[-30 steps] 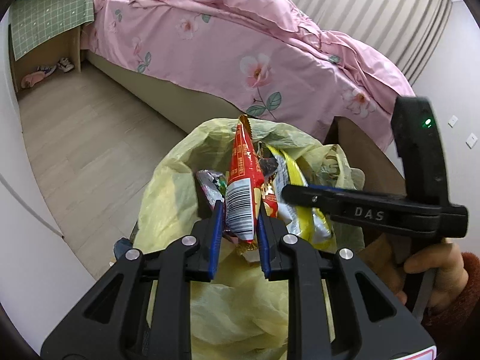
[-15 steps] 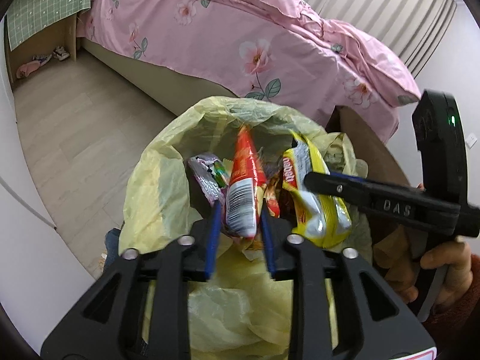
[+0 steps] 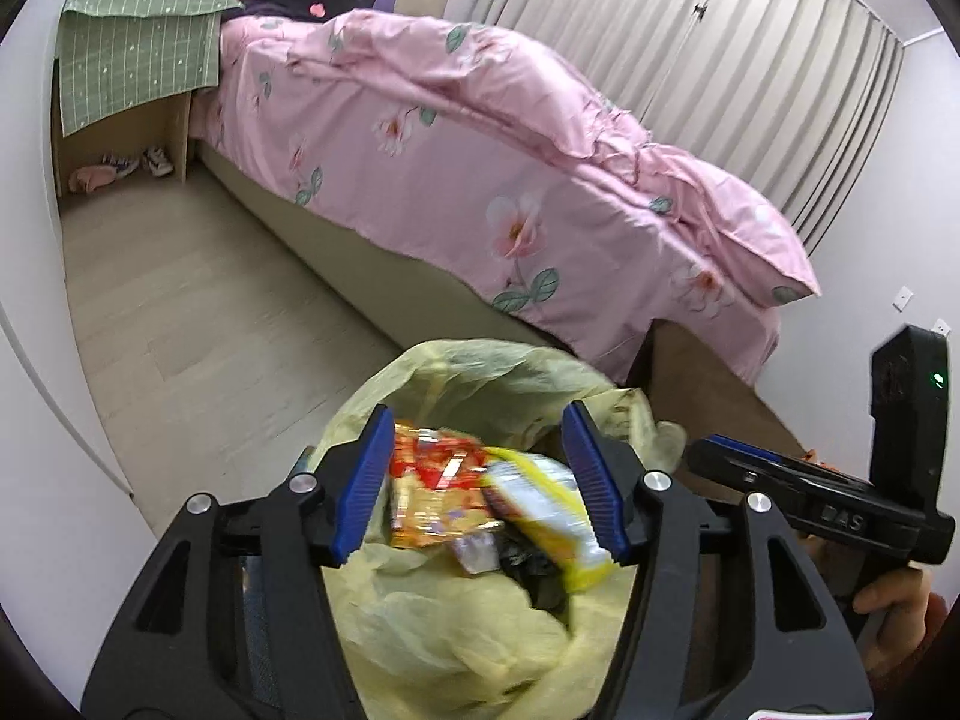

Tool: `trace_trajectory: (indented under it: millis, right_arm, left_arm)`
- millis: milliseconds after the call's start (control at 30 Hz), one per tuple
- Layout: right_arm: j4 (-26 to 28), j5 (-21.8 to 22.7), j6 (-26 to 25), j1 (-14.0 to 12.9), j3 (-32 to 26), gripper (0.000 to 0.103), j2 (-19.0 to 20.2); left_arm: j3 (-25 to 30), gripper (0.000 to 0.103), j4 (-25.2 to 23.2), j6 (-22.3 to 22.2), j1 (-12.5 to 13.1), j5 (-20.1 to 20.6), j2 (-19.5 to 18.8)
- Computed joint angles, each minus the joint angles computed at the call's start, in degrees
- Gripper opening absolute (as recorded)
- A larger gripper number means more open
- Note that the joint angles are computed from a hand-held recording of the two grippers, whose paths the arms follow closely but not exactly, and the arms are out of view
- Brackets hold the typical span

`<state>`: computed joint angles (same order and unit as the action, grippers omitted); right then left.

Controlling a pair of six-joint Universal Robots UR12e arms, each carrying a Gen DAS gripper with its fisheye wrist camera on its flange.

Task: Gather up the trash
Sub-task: 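Grasp the orange-and-white bag with the left tool while the right tool returns to the table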

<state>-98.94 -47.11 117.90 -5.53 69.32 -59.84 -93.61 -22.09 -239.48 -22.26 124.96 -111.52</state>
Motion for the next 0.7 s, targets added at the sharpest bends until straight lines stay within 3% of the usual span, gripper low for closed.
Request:
trace_trajectory:
  millis: [200, 367, 567, 700]
  right_arm:
    - [-8.33, 4.39, 0.99, -4.65, 4.06, 0.050, -3.03]
    - [-16.24, 6.36, 3.70, -8.86, 7.13, 0.056, -4.16]
    - [-24.64, 3.33, 3.71, -13.41, 10.33, 0.056, -4.96]
    - [-33.67, 1.14, 8.18, -16.15, 12.55, 0.056, -4.71]
  left_arm:
    - [4.25, 0.055, -0.67, 4.81, -1.39, -0.62, -1.88]
    - [9.70, 0.056, -0.05, 11.85, -2.77, -2.96, -5.22]
    - [18.20, 0.056, 0.79, 22.57, -4.02, -9.35, -10.97]
    - [24.56, 0.057, 0.08, 28.26, -3.98, -16.11, -15.32]
